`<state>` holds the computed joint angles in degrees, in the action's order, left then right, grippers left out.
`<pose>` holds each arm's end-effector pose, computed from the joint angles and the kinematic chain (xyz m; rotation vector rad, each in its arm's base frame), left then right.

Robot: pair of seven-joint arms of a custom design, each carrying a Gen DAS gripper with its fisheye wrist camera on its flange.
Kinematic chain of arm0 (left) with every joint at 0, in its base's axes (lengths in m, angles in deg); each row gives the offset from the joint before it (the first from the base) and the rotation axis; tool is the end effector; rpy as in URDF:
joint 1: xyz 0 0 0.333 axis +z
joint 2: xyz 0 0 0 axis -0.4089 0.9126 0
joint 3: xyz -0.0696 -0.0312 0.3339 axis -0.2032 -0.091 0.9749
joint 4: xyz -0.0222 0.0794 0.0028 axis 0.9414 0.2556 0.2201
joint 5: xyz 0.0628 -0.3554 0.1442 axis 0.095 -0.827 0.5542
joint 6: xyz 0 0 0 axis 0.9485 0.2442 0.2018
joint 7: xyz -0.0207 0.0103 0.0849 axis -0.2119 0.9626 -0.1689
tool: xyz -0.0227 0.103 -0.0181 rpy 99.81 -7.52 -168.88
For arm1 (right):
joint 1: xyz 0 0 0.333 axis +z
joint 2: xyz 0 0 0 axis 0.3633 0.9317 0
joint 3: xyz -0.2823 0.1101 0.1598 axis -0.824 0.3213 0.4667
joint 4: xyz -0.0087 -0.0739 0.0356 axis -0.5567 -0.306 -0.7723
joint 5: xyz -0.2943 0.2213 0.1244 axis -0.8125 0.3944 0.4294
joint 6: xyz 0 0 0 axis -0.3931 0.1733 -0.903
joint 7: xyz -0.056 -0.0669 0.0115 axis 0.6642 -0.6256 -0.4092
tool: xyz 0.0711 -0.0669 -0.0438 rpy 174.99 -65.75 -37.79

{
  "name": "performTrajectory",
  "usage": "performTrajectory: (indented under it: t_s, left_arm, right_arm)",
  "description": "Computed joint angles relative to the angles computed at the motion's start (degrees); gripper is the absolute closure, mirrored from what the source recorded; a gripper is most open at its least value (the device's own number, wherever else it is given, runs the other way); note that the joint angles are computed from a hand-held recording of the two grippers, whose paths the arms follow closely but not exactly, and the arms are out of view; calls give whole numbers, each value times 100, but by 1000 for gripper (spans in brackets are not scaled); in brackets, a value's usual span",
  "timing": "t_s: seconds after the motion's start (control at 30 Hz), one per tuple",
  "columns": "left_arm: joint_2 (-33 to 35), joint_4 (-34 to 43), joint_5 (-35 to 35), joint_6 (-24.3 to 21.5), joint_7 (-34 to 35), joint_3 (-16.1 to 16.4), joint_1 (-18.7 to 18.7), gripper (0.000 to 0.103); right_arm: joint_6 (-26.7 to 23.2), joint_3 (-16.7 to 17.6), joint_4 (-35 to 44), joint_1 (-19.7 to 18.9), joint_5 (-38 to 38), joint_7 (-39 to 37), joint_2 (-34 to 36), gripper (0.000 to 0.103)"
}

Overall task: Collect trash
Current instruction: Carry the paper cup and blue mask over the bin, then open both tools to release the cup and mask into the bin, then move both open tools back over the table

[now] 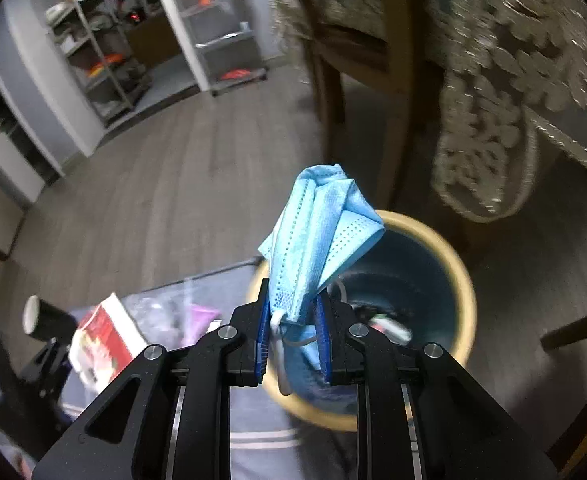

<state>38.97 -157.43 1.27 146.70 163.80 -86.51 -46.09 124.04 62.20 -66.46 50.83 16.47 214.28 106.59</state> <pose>0.6312 -0.3138 0.4009 -1.3442 2.2823 -0.8614 0.7069 0.4136 0.4541 -1.7820 1.8504 -0.3779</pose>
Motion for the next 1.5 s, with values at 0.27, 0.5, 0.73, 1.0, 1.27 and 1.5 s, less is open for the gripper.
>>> performTrajectory:
  t_s: [0.27, 0.5, 0.73, 1.0, 1.27, 1.5]
  left_arm:
    - [799, 1230, -136, -882, 116, -311, -174, 31]
    - [1416, 2290, 180, -1486, -47, -156, -463, 33]
    - [1658, 2679, 420, -1709, -181, -116, -567, 32]
    - [1092, 1710, 302, -1136, -502, -32, -441, 16]
    - [355, 575, 395, -700, -968, 244, -277, 12]
    - [-345, -366, 1135, -356, -1704, 942, -305, 9]
  right_arm:
    - [-469, -161, 54, -165, -112, 120, 140, 81]
    - [-436, -78, -198, -349, 67, 286, 86, 81]
    - [-397, -52, -209, -357, 91, 283, 89, 79]
    - [-327, -83, -193, -339, 75, 383, 85, 53]
    - [-160, -170, -135, -224, -126, 453, 76, 18]
    - [-464, -646, 477, 278, -961, 710, 338, 8]
